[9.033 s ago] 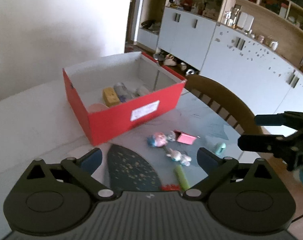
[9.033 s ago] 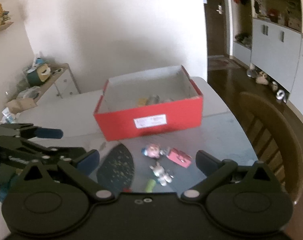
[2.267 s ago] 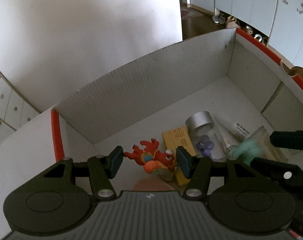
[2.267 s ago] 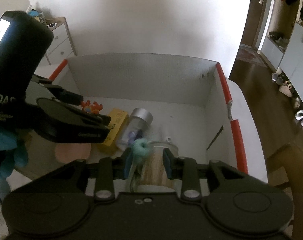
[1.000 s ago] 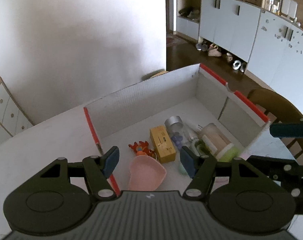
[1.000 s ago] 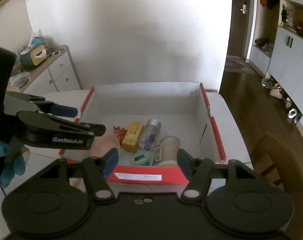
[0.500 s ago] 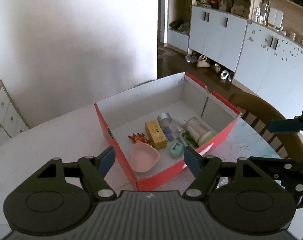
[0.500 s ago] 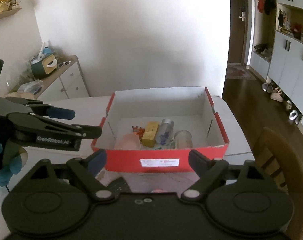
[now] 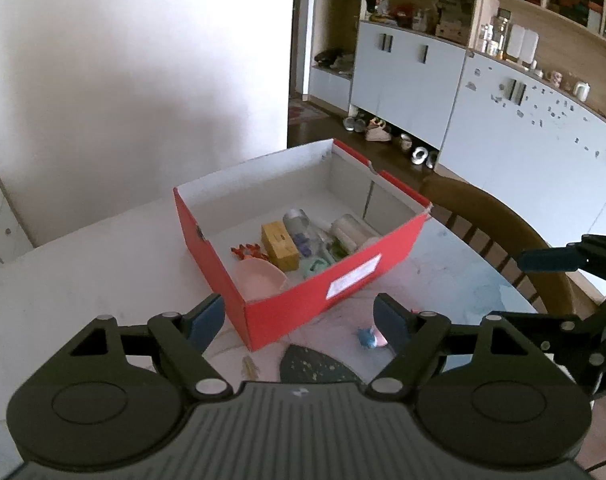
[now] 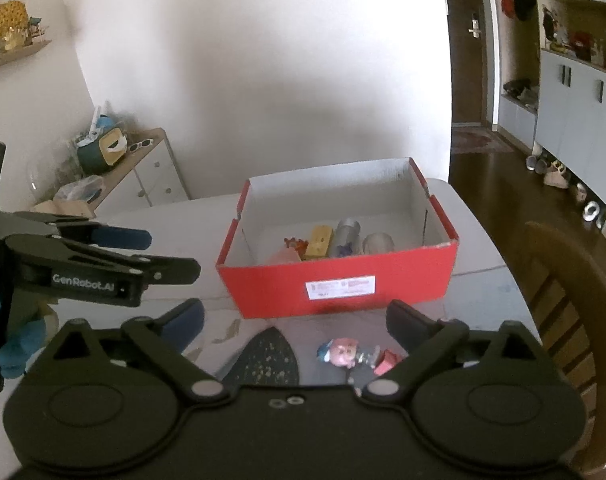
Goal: Organize rigid objects
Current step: 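Lift both open tools out of the red box back toward the table, then reach the left tool to the green tube while the right tool reaches the white bunny figure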
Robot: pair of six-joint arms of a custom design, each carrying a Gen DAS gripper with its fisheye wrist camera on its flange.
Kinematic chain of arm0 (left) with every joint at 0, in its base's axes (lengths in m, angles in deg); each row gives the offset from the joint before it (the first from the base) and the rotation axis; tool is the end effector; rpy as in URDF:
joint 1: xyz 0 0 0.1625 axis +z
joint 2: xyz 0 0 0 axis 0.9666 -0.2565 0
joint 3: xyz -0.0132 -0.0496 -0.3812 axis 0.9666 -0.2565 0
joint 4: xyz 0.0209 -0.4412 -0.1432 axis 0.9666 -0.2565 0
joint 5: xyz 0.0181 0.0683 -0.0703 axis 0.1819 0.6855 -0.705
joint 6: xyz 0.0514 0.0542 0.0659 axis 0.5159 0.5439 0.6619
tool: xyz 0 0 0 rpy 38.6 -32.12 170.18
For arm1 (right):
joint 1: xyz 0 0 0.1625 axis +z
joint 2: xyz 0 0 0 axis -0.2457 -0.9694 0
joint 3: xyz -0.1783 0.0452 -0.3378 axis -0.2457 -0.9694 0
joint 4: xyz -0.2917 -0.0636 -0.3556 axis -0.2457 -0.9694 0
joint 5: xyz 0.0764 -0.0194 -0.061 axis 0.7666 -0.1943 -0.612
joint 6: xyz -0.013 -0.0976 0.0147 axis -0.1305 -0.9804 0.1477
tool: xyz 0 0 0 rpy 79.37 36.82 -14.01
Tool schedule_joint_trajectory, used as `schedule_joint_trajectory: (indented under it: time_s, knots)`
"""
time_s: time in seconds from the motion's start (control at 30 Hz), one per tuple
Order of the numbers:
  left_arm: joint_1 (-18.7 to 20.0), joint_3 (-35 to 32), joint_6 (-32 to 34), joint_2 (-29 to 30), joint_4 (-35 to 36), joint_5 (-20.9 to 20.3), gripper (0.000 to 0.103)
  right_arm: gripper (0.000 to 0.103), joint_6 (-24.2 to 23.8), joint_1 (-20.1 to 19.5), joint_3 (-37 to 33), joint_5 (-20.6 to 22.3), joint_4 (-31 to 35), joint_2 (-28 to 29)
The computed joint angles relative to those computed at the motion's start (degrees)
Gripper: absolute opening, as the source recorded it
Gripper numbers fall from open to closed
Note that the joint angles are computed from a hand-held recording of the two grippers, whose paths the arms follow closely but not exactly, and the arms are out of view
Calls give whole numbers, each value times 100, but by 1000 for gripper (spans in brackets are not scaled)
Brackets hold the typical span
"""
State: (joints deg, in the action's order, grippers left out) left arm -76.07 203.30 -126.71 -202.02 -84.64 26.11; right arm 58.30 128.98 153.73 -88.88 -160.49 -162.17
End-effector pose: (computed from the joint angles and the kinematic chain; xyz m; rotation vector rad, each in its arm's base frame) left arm -0.2390 -0.2025 0.2239 0.2550 2.1581 -1.0332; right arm 0.2642 -0.2943 0.1849 1.2893 -2.5724 0.6683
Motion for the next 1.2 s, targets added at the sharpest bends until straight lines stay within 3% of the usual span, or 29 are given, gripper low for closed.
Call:
schedule_joint_trajectory:
  time_s: [0.23, 0.53, 0.93, 1.0, 1.2]
  knots:
    - [-361, 194, -191, 2, -44, -153, 86, 103, -156, -336, 368, 168, 141, -585]
    - [-529, 745, -98, -207, -757, -327, 86, 103, -325, -926, 618, 380, 497, -1088]
    - [-308, 1485, 86, 122, -2482, -658, 93, 103, -654, -1356, 637, -70, 144, -738]
    - [-266, 1539, 74, 325, -2749, -647, 102, 103, -601, -1391, 582, -126, 29, -578]
    - [-27, 1646, 117, 1033, -3674, -694, 103, 102, -495, -1516, 473, -347, -272, -9]
